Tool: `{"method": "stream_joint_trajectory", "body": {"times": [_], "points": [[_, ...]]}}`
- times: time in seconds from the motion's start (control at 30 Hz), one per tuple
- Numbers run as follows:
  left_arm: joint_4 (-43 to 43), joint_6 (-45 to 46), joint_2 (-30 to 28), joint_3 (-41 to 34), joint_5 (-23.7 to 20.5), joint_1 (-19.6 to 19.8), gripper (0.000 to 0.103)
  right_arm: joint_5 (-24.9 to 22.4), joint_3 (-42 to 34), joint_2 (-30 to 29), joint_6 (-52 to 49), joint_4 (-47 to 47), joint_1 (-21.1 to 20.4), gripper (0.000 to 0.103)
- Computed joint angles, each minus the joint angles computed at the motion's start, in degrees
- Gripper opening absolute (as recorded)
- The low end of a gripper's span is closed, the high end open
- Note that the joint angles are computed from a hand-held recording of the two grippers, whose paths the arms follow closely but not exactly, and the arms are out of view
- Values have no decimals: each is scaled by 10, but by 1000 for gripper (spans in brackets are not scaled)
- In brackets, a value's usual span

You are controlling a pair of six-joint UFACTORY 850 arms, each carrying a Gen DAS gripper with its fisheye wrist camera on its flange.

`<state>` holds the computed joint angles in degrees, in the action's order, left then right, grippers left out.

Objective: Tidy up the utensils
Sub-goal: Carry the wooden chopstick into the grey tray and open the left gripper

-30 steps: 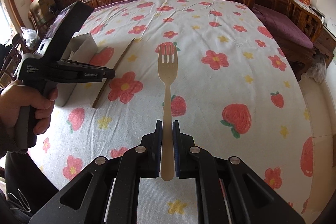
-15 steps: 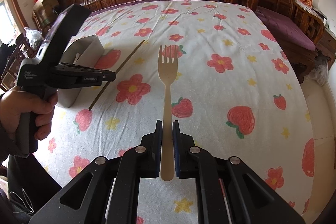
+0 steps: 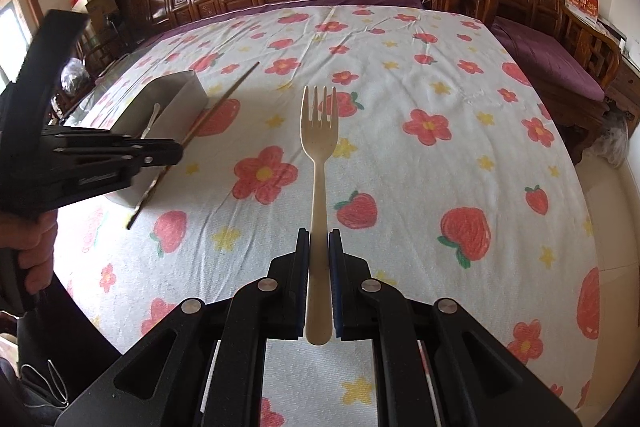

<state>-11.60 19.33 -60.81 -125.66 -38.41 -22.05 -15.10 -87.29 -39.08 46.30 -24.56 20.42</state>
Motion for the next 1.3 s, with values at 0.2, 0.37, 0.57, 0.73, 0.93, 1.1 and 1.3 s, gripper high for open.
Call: {"method": "stream_joint_trajectory", "body": {"times": [0.2,0.37,0.57,0.73,0.93,1.1,1.3], "points": [[-28,27,46,65,24,11,4,1,-1,1,-2,-1,2,11],[-48,45,72,99,36,18,4,6,1,3,-8,5,3,11],[-73,68,94,125,55,26,4,7,-10,6,-21,1,16,11],[-90,80,103,134,63,36,4,11,-29,4,-50,20,31,11],[-100,90,113,145,75,52,4,-6,-79,-20,-110,74,45,11],[-108,92,109,142,80,70,4,-29,-133,-52,-136,99,56,11],[-126,89,89,118,75,90,4,-60,-194,-85,-151,108,68,11]]}}
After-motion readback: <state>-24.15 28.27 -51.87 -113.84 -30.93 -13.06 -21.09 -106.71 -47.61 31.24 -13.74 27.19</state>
